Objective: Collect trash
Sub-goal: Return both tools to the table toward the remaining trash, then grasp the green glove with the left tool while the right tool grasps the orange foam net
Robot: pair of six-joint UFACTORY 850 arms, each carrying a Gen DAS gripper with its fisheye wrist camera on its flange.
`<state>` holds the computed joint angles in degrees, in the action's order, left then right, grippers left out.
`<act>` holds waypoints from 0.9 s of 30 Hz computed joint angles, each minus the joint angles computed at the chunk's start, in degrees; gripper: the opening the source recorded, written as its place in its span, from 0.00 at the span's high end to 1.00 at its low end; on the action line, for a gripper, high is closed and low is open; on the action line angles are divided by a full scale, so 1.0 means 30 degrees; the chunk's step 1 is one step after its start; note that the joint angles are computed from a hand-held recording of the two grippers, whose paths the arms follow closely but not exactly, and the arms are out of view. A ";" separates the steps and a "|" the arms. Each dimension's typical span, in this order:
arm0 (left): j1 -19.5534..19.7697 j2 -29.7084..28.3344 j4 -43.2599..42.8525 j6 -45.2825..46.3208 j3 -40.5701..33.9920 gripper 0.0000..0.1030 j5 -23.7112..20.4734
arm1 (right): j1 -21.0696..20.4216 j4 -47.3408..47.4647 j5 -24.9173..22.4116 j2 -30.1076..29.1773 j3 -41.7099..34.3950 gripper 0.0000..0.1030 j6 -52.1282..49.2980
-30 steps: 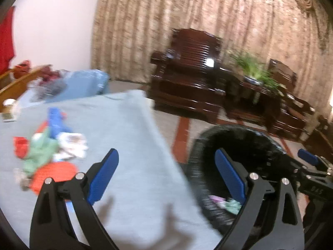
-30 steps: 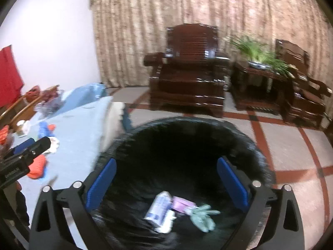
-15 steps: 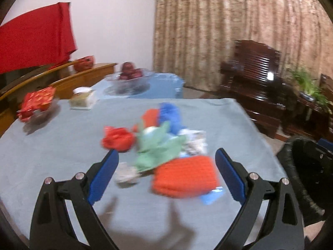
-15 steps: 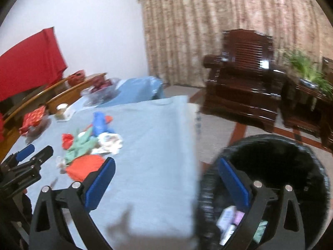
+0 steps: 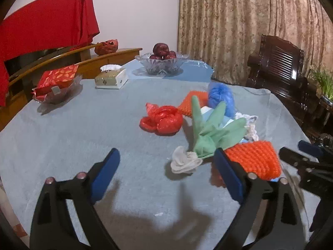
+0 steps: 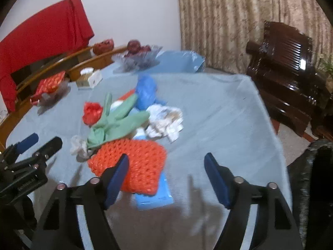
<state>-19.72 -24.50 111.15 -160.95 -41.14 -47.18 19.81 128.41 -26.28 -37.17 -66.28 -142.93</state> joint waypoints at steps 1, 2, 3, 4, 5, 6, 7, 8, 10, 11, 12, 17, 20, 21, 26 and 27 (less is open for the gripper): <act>0.0135 -0.0060 0.0164 -0.0076 -0.0009 0.18 0.0134 | 0.0089 -0.0265 0.0188 -0.0162 -0.0151 0.35 0.0251; 0.0235 -0.0118 0.0304 -0.0171 -0.0026 0.18 0.0235 | 0.0254 -0.0720 0.0535 -0.0423 -0.0425 0.37 0.0677; 0.0269 -0.0164 0.0375 -0.0231 -0.0052 0.19 0.0309 | 0.0351 -0.1137 0.0729 -0.0612 -0.0622 0.40 0.1068; 0.0321 -0.0204 0.0507 -0.0306 -0.0070 0.19 0.0388 | 0.0336 -0.1498 0.0780 -0.0684 -0.0671 0.43 0.1368; 0.0400 -0.0287 0.0691 -0.0364 -0.0115 0.19 0.0478 | 0.0419 -0.1864 0.0942 -0.0847 -0.0825 0.44 0.1737; 0.0442 -0.0365 0.0810 -0.0383 -0.0166 0.20 0.0573 | 0.0438 -0.2143 0.0980 -0.0926 -0.0901 0.47 0.2001; 0.0492 -0.0419 0.0953 -0.0441 -0.0205 0.20 0.0658 | 0.0455 -0.2534 0.0919 -0.1005 -0.0973 0.51 0.2343; 0.0554 -0.0481 0.1139 -0.0539 -0.0248 0.20 0.0769 | 0.0443 -0.2844 0.0857 -0.1019 -0.1004 0.54 0.2557; 0.0629 -0.0603 0.1343 -0.0669 -0.0348 0.20 0.0951 | 0.0372 -0.4355 0.0390 -0.1063 -0.1123 0.70 0.3686; 0.0666 -0.0681 0.1439 -0.0732 -0.0432 0.20 0.1072 | 0.0362 -0.4474 0.0317 -0.1012 -0.1099 0.72 0.3704; 0.0700 -0.0736 0.1502 -0.0758 -0.0487 0.20 0.1151 | 0.0358 -0.4475 0.0214 -0.0962 -0.1055 0.76 0.3535; 0.0912 -0.1037 0.1692 -0.0378 -0.0983 0.20 0.1677 | -0.0286 -0.4957 -0.1396 -0.0609 -0.0879 0.81 0.4217; 0.1064 -0.1331 0.1881 -0.0052 -0.1423 0.22 0.2025 | -0.0699 -0.4103 -0.1944 -0.0213 -0.0707 0.82 0.3632; 0.1081 -0.1419 0.1932 0.0001 -0.1535 0.23 0.2110 | -0.0808 -0.3806 -0.1920 -0.0137 -0.0727 0.82 0.3416; 0.1295 -0.2159 0.1991 0.0831 -0.2614 0.25 0.2885 | -0.1242 -0.2437 -0.1155 -0.0196 -0.1202 0.83 0.2526; 0.1349 -0.2315 0.1840 0.1132 -0.2870 0.27 0.3139 | -0.1312 -0.2377 -0.0971 -0.0285 -0.1330 0.83 0.2575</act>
